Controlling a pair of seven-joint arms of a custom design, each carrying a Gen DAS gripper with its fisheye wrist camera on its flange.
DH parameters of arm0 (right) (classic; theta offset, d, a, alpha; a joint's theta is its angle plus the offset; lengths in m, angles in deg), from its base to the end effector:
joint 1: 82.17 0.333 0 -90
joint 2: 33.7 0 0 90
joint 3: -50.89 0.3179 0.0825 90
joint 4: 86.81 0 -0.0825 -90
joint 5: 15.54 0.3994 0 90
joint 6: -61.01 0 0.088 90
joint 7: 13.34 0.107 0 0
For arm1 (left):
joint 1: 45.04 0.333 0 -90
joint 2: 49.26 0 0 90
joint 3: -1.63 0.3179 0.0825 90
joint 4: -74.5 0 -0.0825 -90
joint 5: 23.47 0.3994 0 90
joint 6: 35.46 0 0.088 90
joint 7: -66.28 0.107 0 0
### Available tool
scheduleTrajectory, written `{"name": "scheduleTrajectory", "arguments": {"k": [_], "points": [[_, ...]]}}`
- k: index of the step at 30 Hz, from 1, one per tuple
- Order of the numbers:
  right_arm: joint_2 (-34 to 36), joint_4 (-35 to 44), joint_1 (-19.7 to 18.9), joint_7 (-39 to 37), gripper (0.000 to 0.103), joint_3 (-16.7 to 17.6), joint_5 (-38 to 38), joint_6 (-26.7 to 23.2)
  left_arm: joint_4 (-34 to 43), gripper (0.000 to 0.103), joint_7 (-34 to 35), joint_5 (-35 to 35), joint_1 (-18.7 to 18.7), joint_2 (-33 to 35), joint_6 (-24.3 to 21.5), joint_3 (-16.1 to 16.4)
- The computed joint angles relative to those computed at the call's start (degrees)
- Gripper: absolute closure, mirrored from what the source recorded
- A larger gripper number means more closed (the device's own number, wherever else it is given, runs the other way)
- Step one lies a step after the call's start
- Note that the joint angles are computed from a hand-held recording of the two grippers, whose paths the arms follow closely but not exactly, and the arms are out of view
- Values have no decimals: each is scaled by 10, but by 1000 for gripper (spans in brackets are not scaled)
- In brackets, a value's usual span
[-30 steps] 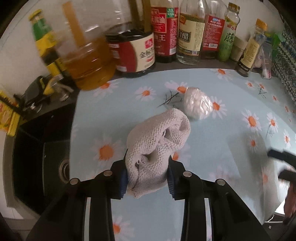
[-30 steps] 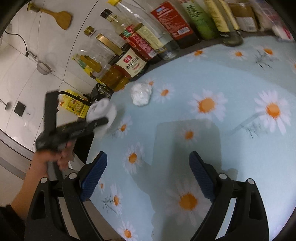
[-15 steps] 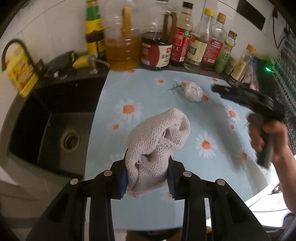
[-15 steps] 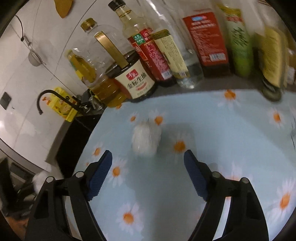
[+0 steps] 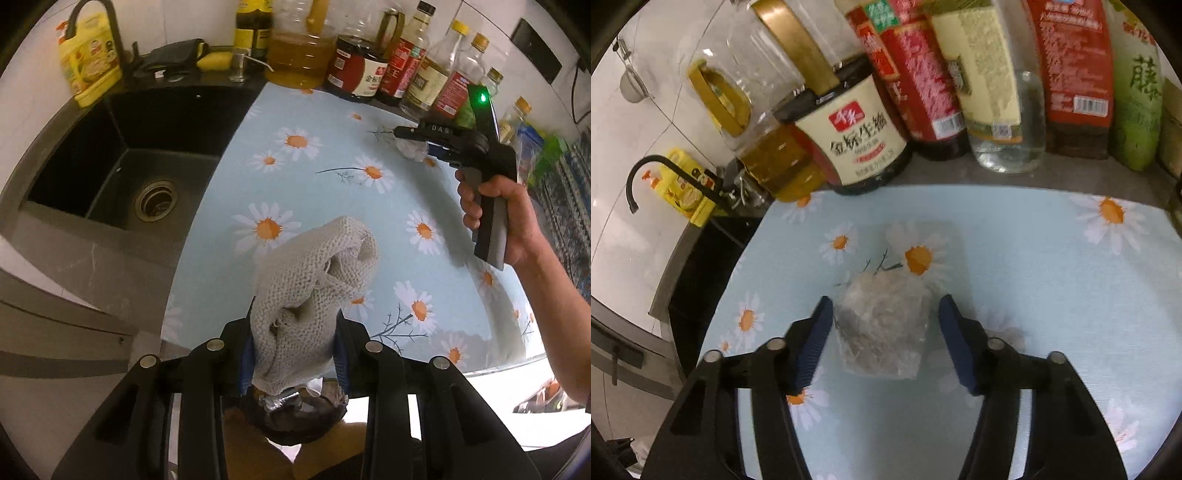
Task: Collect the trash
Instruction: 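Grasp the clear plastic bag bundle with the right gripper while the left lifts the knit cloth, then carry the knit cloth and plastic bag in both grippers down over the bin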
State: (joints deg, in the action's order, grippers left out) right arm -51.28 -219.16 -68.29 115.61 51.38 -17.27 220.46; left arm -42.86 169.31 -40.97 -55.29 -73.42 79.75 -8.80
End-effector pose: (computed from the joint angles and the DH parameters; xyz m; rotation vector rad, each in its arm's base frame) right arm 0.5010 0.1301 0.5543 -1.3148 1.9930 -0.3370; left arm 0.4305 -0.1988 0.6483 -1.5127 2.5777 -0.6542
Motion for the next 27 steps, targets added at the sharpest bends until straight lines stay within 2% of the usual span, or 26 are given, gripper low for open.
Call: {"name": "scheduleTrajectory", "arguments": {"k": [5, 13, 21, 27], "points": [[-10, -8, 3, -1, 53, -4, 13, 4, 1, 70, 2, -11, -4, -5, 2, 1], [-101, -74, 2, 50, 53, 21, -9, 5, 18, 71, 60, -45, -21, 12, -1, 10], [-215, -121, 0, 185, 53, 99, -65, -75, 6, 70, 177, -100, -33, 10, 4, 26], [-273, -125, 10, 313, 53, 160, -110, -138, -3, 70, 253, -149, -28, -1, -34, 52]]}}
